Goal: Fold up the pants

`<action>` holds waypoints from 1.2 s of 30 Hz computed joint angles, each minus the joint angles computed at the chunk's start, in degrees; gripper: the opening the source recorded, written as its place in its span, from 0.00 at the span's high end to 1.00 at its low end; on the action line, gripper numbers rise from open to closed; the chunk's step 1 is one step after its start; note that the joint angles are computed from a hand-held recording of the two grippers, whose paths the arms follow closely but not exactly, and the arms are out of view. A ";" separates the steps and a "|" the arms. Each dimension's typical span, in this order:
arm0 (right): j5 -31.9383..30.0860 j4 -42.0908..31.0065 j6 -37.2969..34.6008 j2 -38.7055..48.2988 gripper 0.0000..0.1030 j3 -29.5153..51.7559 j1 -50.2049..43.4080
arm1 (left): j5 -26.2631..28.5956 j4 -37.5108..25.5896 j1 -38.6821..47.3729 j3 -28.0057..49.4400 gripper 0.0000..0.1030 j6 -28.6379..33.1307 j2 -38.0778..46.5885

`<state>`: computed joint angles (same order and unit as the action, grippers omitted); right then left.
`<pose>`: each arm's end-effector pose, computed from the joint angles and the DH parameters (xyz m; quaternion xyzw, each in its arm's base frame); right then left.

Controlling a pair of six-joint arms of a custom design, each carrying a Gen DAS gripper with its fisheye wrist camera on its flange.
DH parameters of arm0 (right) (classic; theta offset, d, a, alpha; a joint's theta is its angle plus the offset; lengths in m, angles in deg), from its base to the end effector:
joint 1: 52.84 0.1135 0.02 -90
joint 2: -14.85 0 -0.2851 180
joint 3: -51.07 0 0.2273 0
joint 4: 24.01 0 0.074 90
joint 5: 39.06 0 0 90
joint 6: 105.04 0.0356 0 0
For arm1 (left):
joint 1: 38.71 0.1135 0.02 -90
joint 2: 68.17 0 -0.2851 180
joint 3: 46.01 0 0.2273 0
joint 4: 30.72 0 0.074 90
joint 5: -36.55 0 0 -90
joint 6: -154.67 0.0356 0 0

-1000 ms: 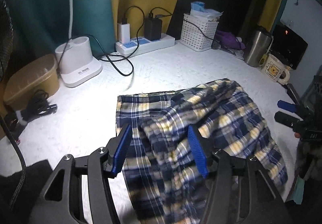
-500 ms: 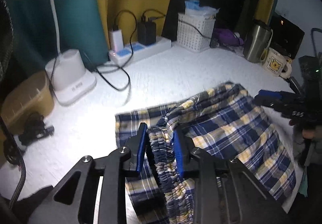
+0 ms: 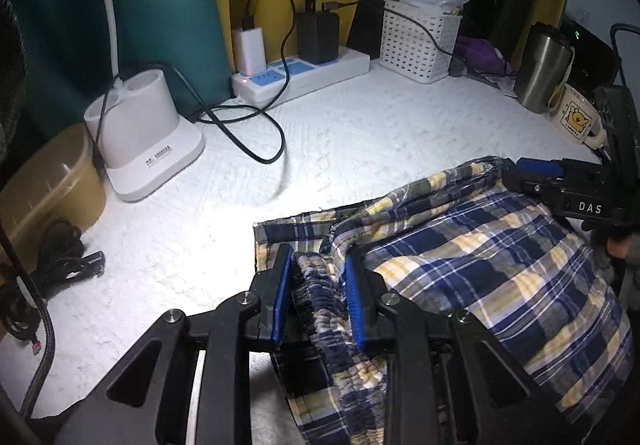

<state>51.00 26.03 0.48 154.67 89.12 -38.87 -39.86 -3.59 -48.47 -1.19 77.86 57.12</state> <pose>0.2517 0.0626 -0.0111 0.0130 0.9447 0.0830 0.3171 0.2816 -0.0569 0.0349 0.2240 0.9163 -0.1029 0.3155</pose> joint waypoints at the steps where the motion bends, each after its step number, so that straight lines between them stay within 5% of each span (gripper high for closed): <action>1: 1.75 -0.40 0.31 -0.20 0.41 0.11 0.57 | 0.04 -0.25 0.04 0.33 0.76 -0.12 0.24; 11: 11.32 -0.26 1.68 -1.27 0.36 -2.29 3.26 | 2.43 -2.29 1.62 0.59 0.72 -1.12 -1.21; 21: 12.12 8.27 3.31 -1.64 0.36 -9.60 3.21 | 1.83 2.37 0.87 -4.98 0.71 -1.59 -5.50; 31: 10.78 0.39 1.93 -0.76 0.36 -2.21 2.38 | -1.01 3.09 -0.06 -0.75 0.68 -1.36 1.25; 36: 17.63 -1.83 2.78 -2.48 0.36 -4.11 4.09 | -2.12 2.34 -0.05 -0.20 0.68 -0.60 1.10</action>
<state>68.63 24.20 3.26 152.19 85.01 -34.78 -41.98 -1.24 -48.52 -1.39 77.26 58.23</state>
